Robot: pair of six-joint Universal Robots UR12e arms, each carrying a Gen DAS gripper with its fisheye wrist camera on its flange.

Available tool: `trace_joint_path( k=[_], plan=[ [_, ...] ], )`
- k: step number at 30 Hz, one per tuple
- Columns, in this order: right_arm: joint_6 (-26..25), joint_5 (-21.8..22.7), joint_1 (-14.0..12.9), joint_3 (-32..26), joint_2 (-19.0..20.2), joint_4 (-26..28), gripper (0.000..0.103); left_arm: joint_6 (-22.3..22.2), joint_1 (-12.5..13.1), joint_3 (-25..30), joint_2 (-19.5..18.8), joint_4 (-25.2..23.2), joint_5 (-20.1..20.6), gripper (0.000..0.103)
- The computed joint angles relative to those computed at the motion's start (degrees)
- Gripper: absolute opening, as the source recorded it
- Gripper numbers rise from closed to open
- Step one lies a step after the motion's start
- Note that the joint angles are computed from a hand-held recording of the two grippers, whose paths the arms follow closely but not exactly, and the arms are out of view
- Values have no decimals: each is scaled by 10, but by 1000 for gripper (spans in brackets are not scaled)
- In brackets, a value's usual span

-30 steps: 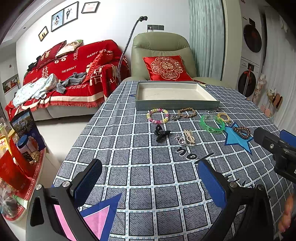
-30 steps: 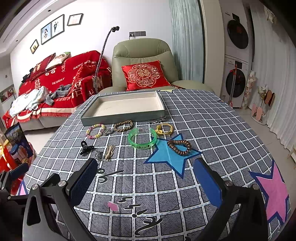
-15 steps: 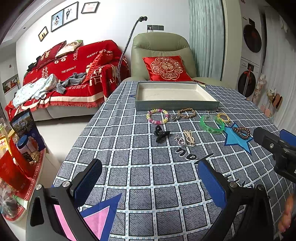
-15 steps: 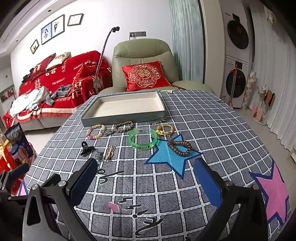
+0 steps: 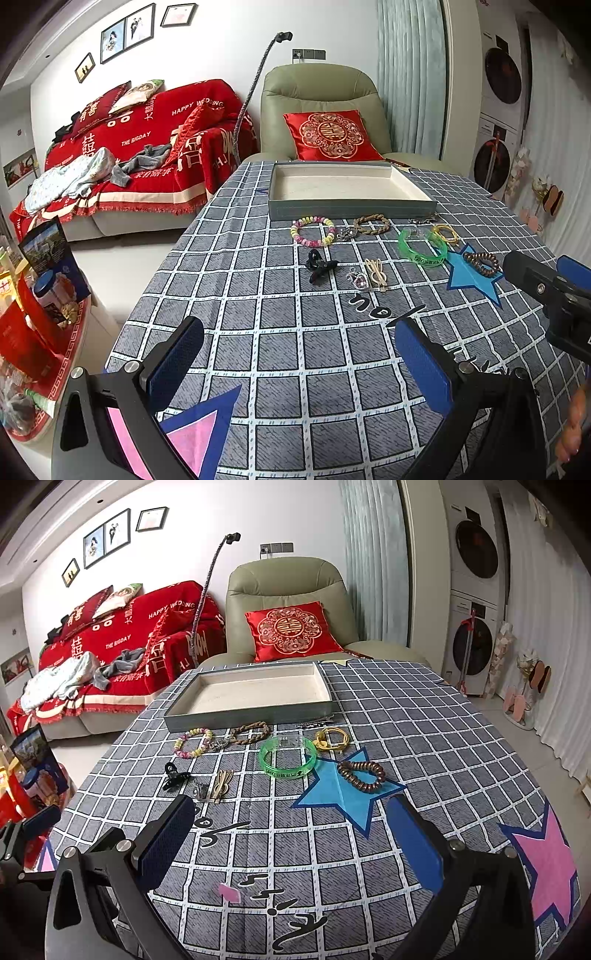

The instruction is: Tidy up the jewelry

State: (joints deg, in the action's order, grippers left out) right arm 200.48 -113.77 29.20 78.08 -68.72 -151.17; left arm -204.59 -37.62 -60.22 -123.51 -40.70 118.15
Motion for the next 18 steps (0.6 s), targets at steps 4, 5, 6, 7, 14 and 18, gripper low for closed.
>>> trace_joint_path(
  k=[4,5,6,7,14,18],
  plan=[
    [0,0,0,0,0,1,103,0,0,0,0,0,-1,103],
    [1,0,1,-1,0,1,103,1,0,1,0,-1,-1,103],
    [0,-1,1,-1,0,2,103,1,0,1,0,-2,-1,103],
    [1,-1,1,-1,0,2,103,1,0,3,-1,-3,-2,103],
    [5,2,2,-4,0,9,103,0,0,11,-6,-12,-5,103],
    [9,3,1,-7,1,23,103,1,3,18,-9,-28,-11,103]
  ],
)
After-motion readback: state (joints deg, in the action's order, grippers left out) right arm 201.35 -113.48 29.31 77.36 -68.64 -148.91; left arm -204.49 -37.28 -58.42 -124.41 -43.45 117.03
